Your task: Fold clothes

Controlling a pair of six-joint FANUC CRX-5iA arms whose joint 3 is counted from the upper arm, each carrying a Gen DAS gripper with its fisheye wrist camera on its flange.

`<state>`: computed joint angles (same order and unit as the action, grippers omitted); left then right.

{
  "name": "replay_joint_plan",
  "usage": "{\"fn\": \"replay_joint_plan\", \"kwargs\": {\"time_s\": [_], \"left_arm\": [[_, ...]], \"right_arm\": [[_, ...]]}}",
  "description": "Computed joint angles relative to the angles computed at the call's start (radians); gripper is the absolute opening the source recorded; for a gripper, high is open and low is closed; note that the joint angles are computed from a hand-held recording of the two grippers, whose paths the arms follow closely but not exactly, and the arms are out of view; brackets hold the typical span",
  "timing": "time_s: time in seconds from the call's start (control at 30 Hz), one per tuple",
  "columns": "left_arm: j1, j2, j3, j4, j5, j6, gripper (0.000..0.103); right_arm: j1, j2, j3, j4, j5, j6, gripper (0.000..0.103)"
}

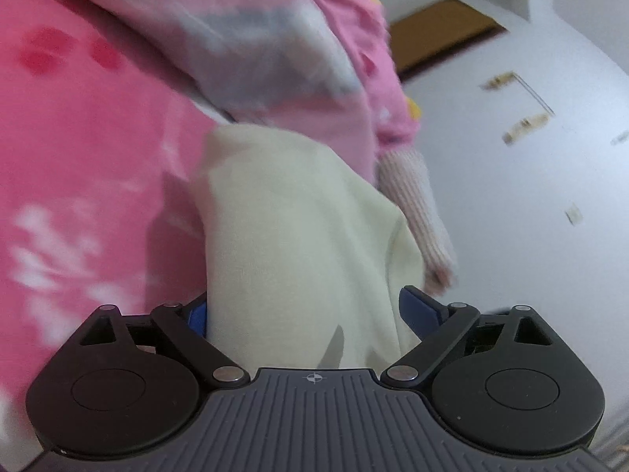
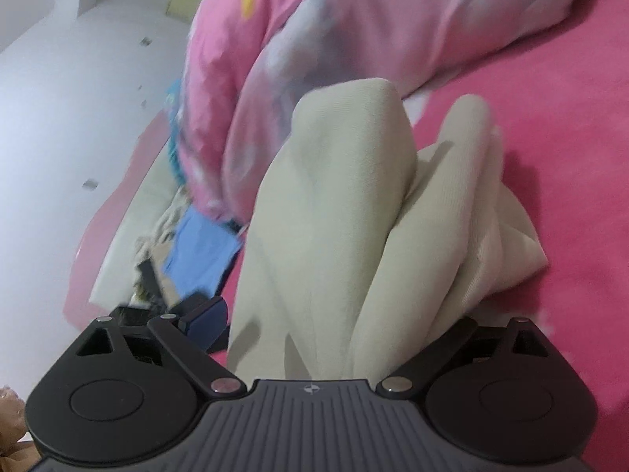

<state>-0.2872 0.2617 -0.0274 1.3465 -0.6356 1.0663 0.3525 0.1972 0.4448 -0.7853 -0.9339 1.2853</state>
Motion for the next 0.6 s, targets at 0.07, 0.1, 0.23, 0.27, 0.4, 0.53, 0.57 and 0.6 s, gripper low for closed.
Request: {"fn": "replay_joint_plan", "kwargs": {"time_s": [0.07,0.1,0.23,0.27,0.4,0.53,0.57,0.6], "left_arm": [[0.031,-0.011,-0.011,-0.037,-0.014,0.051,0.094],[0.045,-0.01,-0.014,-0.049,-0.031,0.077,0.094],[0.049,-0.057,-0.084,-0.005,0.005,0.042,0.098],[0.043,-0.073,-0.107,0.028,0.016,0.006,0.1],[0.046,-0.125,-0.163,0.058,0.027,-0.042,0.101],[0.059,-0.168,-0.199,0.026,0.013,-0.004,0.101],[0.059,-0.181,-0.214,0.031,0.01,-0.007,0.101],[0.06,-0.191,-0.225,0.025,0.006,-0.001,0.101]], "right_arm": [[0.03,0.026,0.023,0.02,-0.009,-0.003,0.096],[0.045,0.038,0.033,0.043,-0.011,-0.013,0.096],[0.04,0.005,-0.017,0.063,0.009,-0.061,0.095],[0.035,-0.009,-0.034,0.063,0.015,-0.07,0.096],[0.039,-0.119,-0.151,0.122,0.085,-0.114,0.097],[0.055,-0.231,-0.29,0.167,0.181,-0.209,0.097],[0.059,-0.258,-0.326,0.177,0.206,-0.236,0.098],[0.065,-0.286,-0.361,0.188,0.231,-0.266,0.098]]}}
